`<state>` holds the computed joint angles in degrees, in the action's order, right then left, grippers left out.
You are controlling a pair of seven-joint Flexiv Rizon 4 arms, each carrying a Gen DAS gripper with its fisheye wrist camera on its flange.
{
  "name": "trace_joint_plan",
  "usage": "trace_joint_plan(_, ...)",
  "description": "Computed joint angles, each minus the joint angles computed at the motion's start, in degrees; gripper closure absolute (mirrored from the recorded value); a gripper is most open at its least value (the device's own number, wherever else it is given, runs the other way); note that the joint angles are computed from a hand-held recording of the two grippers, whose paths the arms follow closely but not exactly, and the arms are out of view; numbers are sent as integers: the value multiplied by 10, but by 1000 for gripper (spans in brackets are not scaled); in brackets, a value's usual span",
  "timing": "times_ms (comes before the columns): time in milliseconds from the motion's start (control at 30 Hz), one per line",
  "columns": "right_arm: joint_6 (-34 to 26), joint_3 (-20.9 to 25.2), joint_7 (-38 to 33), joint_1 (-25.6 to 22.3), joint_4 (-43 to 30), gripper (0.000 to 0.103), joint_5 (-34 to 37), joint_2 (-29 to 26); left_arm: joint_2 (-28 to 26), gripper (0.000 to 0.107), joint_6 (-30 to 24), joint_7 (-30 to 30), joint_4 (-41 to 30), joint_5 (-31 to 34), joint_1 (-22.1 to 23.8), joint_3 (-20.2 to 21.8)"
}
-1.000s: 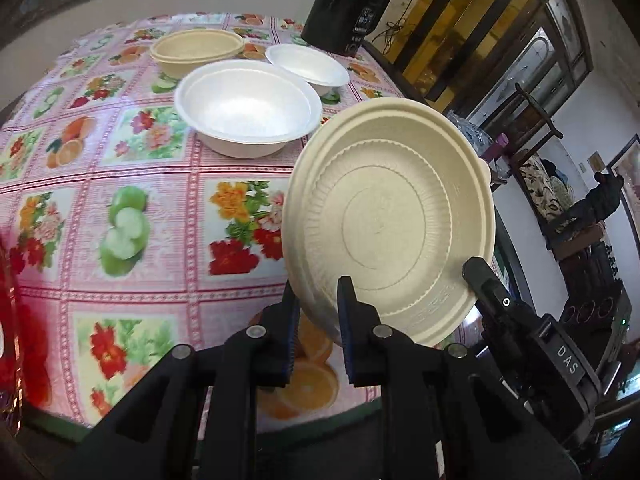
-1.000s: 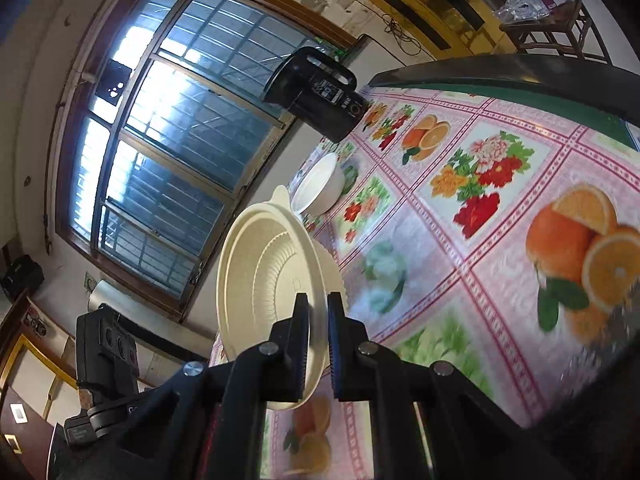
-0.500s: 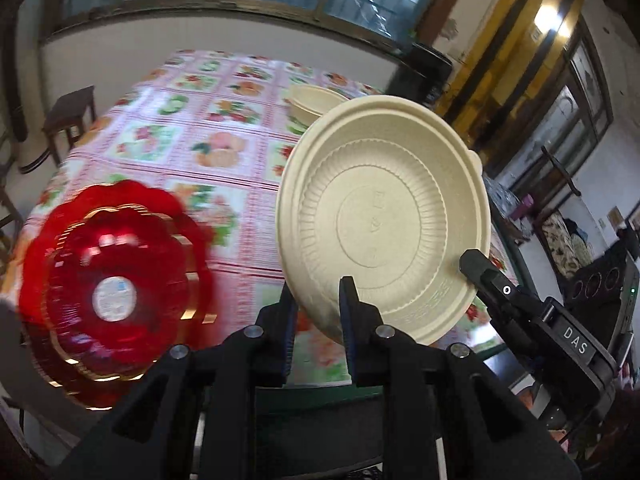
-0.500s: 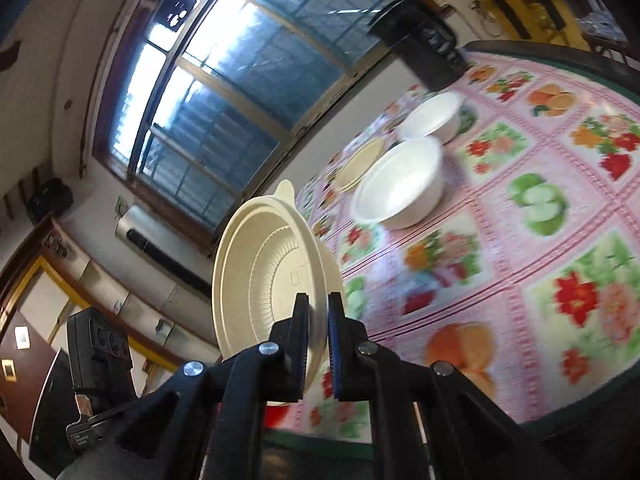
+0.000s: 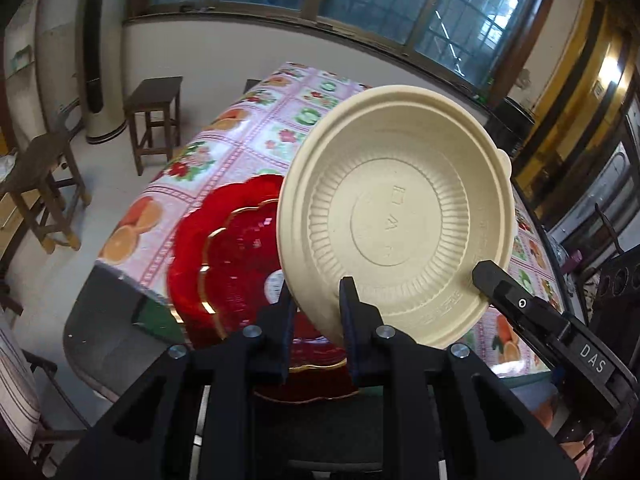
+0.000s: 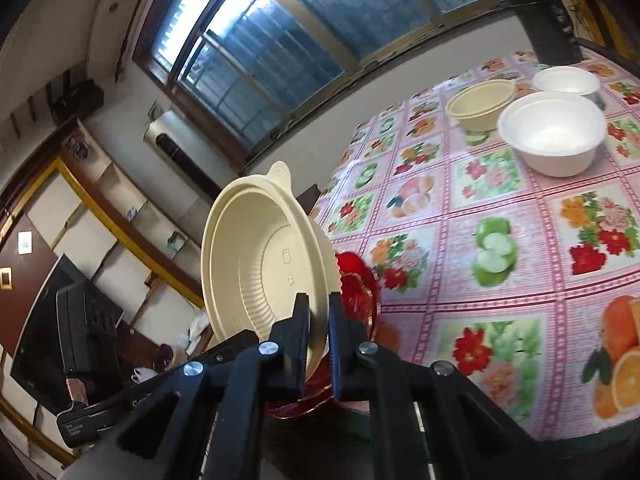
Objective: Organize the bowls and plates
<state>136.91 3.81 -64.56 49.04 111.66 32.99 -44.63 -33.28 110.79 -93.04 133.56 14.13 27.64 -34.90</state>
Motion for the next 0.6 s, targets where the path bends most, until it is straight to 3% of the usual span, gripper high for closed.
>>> trace_joint_plan(233, -66, -24, -5, 24, -42, 91, 3, -17, -1, 84, 33, 6, 4, 13, -7, 48)
trace_joint_plan(600, -110, -79, 2, 77, -66, 90, 19, -34, -13, 84, 38, 4, -2, 26, -6, 65)
